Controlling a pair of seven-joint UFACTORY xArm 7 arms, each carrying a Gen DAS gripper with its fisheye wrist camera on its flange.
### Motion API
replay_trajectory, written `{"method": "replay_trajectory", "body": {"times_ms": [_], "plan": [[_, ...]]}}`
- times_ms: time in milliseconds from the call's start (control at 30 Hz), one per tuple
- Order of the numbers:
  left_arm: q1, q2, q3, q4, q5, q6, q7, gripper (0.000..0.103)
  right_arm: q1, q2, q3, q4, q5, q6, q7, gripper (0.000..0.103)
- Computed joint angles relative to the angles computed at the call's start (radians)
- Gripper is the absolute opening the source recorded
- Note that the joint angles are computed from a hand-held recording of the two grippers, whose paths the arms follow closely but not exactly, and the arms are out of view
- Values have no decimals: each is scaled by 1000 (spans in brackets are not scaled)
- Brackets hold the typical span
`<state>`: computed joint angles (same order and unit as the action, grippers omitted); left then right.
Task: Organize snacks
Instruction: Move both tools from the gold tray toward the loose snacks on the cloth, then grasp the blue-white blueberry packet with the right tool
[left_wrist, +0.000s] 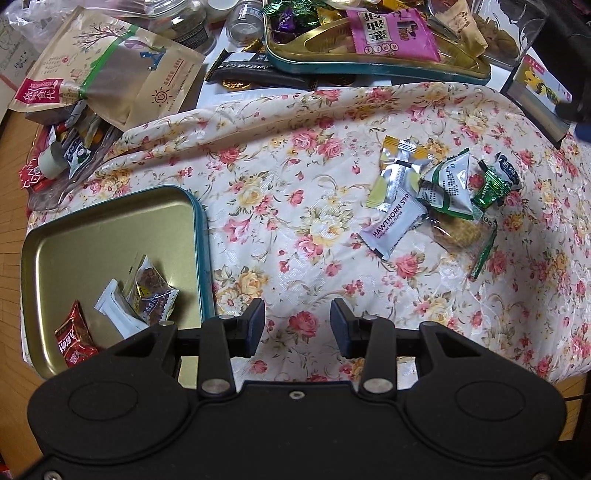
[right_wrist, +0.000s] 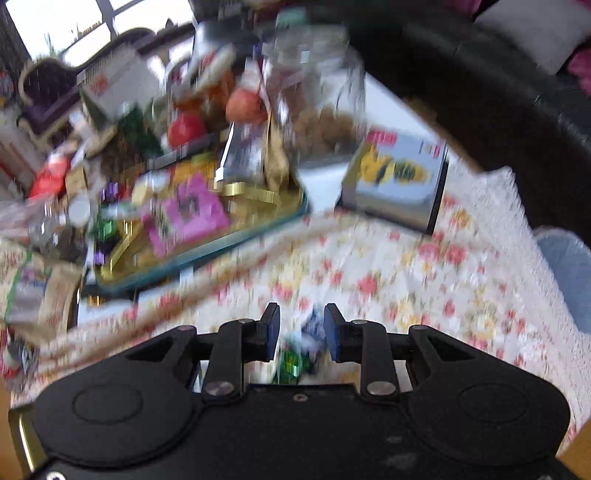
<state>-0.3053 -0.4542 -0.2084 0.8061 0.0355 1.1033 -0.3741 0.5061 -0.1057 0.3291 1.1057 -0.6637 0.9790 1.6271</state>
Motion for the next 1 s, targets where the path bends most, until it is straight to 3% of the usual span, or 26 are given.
{"method": "replay_trajectory", "body": {"times_ms": [67, 200, 367, 633, 833, 1000], "plan": [[0, 0, 2, 1, -3, 0, 0, 50, -3, -1, 14, 2, -108, 18, 62, 29], [-1, -1, -1, 0, 1, -3, -2, 50, -5, 6, 7, 7, -171, -7, 82, 30], [-3, 3, -5, -1, 6, -1, -5, 50, -4, 81, -35, 59, -4, -36, -61, 30], [-4, 6, 0, 3, 1, -3, -4, 50, -20, 159, -98, 35, 262, -118, -181, 29], [-2, 9, 7, 3, -12, 0, -3, 50, -22, 206, -122, 40, 360, -134, -164, 33], [3, 8, 10, 3, -17, 1, -5, 50, -4, 268, -136, 130, 337, -31, -169, 34]]}}
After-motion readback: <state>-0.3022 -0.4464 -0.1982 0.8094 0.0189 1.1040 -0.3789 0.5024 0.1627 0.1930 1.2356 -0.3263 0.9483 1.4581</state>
